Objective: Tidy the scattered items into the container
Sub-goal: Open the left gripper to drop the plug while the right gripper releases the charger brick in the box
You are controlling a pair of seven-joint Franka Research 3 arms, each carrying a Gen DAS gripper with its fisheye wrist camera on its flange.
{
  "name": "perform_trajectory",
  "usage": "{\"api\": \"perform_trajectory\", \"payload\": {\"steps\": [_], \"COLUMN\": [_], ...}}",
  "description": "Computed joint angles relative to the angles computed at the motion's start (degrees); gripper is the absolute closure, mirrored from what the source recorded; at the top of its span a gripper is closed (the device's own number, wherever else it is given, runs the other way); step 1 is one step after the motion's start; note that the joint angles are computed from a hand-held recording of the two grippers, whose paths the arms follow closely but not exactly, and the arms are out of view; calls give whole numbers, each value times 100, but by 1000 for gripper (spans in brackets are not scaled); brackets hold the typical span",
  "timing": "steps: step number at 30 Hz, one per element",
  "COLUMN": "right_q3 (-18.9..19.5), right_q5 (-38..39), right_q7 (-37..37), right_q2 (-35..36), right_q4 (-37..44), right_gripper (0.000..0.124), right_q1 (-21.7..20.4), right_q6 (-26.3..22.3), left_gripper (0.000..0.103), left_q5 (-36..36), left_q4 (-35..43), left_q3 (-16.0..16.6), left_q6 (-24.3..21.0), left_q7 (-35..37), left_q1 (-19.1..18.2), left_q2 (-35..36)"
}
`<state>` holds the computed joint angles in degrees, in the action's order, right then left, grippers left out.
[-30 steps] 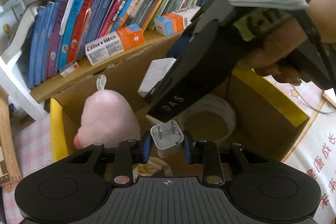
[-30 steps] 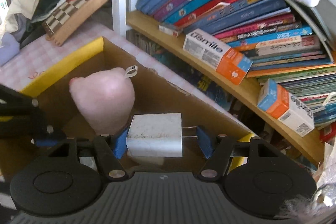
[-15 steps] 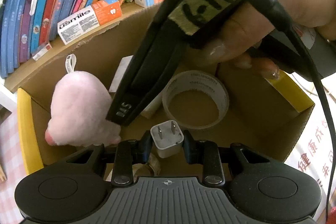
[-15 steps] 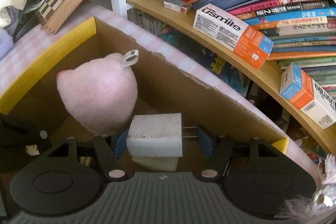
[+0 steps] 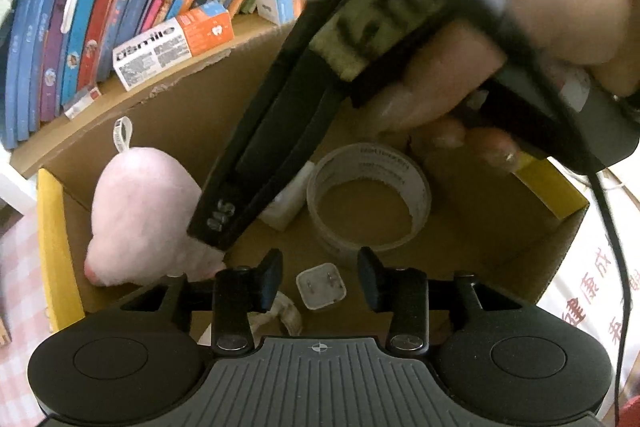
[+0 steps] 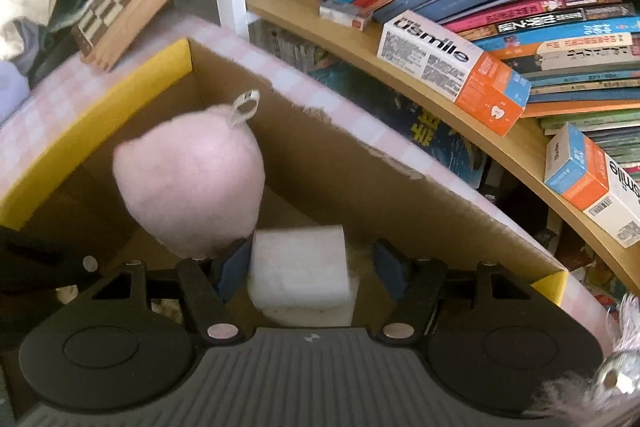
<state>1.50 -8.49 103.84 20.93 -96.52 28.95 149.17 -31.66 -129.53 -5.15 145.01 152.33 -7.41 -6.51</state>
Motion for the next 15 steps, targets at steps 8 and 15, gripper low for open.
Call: {"api": "perform_trajectory", "payload": {"steps": [8,15], "right_q3": [-59,-25], "right_q5": [-137,-742], "right_q7": [566,1291], "right_q2": [-496,-1100], "right_q4": [-559,-1123], "right_gripper": [57,57], "right_q1": [32,84], "right_q6": [417,879], "left_gripper": [61,61], "left_q5": [-644,-1215], "left_q4": [-334,-810], "left_q3": [185,529], "left_q6": [275,447], "left_q7": [563,1108], "left_q1": [-135,-442], "left_q2": [-439,-1092]}}
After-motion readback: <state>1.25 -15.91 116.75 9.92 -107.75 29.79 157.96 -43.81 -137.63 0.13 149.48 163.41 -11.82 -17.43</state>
